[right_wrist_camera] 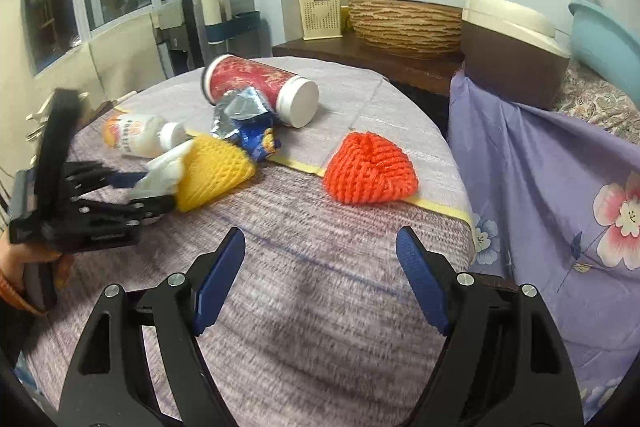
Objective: Collect trash
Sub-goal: 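Grasp the white tissue with the left tool while the right tool approaches the orange foam net, then grasp the orange foam net with the right tool while the left tool holds the tissue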
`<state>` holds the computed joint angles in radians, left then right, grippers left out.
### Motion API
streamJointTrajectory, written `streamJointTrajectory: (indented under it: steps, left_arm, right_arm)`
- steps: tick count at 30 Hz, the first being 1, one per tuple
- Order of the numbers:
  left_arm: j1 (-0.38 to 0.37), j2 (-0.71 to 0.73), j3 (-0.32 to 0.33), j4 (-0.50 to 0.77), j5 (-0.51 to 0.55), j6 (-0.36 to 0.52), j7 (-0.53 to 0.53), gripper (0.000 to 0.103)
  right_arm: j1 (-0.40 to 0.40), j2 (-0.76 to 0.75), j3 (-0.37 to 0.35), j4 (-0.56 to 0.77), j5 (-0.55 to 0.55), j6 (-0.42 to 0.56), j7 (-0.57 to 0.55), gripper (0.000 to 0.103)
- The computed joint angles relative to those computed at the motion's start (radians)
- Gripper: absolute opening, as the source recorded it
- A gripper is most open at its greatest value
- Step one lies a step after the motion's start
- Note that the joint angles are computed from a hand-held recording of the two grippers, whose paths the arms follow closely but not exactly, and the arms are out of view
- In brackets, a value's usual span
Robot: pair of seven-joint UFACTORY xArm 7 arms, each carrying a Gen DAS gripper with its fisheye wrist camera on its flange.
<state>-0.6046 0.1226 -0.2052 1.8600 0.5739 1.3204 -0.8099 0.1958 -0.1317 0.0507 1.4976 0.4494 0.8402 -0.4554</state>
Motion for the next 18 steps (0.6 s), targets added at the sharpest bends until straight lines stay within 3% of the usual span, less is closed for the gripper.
streamJointTrajectory:
  steps: [1, 4, 14, 17, 18]
  left_arm:
    - [0.003, -0.017, 0.000, -0.019, -0.008, -0.011, -0.006, 0.030]
    - [0.011, -0.051, -0.008, -0.054, -0.014, -0.026, -0.021, 0.025]
    - [0.038, -0.151, -0.075, -0.130, 0.007, -0.080, -0.115, 0.024]
    - [0.040, -0.170, -0.098, -0.148, 0.017, -0.082, -0.139, 0.024]
    - [0.041, -0.174, -0.103, -0.153, 0.014, -0.084, -0.144, 0.024]
  right_arm:
    - [0.000, 0.009, 0.003, 0.006, -0.009, -0.003, 0.005, 0.078]
    - [-0.004, 0.053, 0.013, 0.041, -0.053, -0.009, 0.024, 0.078]
    - [-0.005, 0.211, 0.047, 0.202, -0.173, -0.007, 0.089, 0.075]
    - [0.002, 0.258, 0.054, 0.253, -0.230, 0.009, 0.122, 0.055]
    - [0.004, 0.269, 0.054, 0.264, -0.245, 0.016, 0.132, 0.041]
